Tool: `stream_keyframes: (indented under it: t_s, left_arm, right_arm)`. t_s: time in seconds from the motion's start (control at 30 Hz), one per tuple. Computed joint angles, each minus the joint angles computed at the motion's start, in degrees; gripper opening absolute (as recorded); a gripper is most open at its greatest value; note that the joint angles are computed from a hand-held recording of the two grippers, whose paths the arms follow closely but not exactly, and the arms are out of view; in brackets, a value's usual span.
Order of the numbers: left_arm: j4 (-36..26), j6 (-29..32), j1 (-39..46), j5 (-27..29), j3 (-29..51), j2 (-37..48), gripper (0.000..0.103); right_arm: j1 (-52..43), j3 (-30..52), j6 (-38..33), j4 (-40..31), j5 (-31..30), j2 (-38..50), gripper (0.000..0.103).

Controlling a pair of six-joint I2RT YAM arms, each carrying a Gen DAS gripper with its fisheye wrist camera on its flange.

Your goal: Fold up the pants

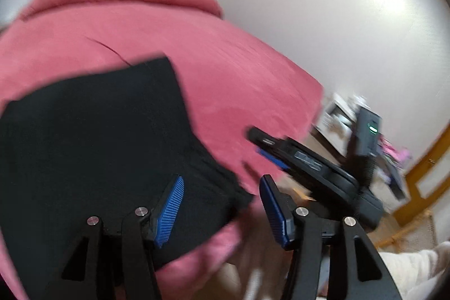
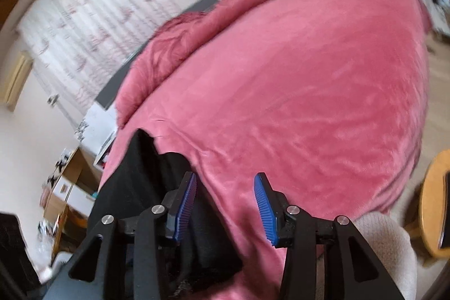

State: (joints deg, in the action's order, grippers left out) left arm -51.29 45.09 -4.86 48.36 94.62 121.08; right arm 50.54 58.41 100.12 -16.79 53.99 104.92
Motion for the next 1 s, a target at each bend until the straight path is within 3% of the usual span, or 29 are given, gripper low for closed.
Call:
stream_keyframes:
  t_s: [0.13, 0.2, 0.33, 0.4, 0.43, 0.47, 0.6, 0.67, 0.77, 0.93, 1.0]
  left_arm:
    - [10.4, -8.6, 6.0, -0.7, -1.3, -1.1, 0.057]
    - [16.4, -12.8, 8.6, -2.3, -2.8, -1.1, 0.057]
    - [28.7, -18.0, 10.6, -11.9, -7.2, -0.9, 0.057]
    - [29.5, -18.9, 11.0, -15.4, -6.7, 0.7, 0.057]
    - [28.1, -18.7, 11.3, -15.9, -5.7, 1.9, 0.057]
    - [27.9, -19.0, 11.0, -16.0, -6.2, 2.3, 0.057]
    - [32.2, -19.1, 9.8, -16.2, -12.1, -1.0, 0.058]
    - [33.0, -18.2, 9.0, -15.8, -14.2, -2.8, 0.058]
    - [32.9, -14.6, 9.3, -15.7, -13.8, -2.5, 0.061]
    - [37.0, -10.9, 8.6, -17.5, -16.5, -1.1, 0.064]
    - [36.2, -8.6, 9.1, -16.7, -16.6, -1.6, 0.064]
  right_arm:
    - [0.8, 2.8, -11.6, 4.4, -1.9, 0.5, 0.045]
    - [0.3, 3.5, -16.4, 8.0, -6.0, 1.0, 0.047]
    - [-2.7, 10.1, -20.2, 3.7, -14.7, 5.5, 0.057]
    - [-4.3, 12.5, -22.0, 2.9, -19.0, 7.6, 0.055]
    - [-4.6, 14.2, -23.0, 1.2, -19.8, 8.7, 0.04]
    - [-4.6, 15.6, -24.2, -0.4, -20.3, 9.3, 0.019]
    - [-4.0, 16.6, -24.5, -4.2, -19.2, 7.7, 0.014]
    - [-3.1, 17.4, -22.0, -8.6, -16.0, 6.2, 0.003]
    - [-3.4, 15.9, -21.9, -8.9, -16.1, 4.4, 0.003]
    - [-3.6, 21.0, -19.1, -14.6, -20.5, 10.8, 0.004]
    - [-3.5, 21.5, -17.2, -16.5, -20.1, 10.4, 0.01]
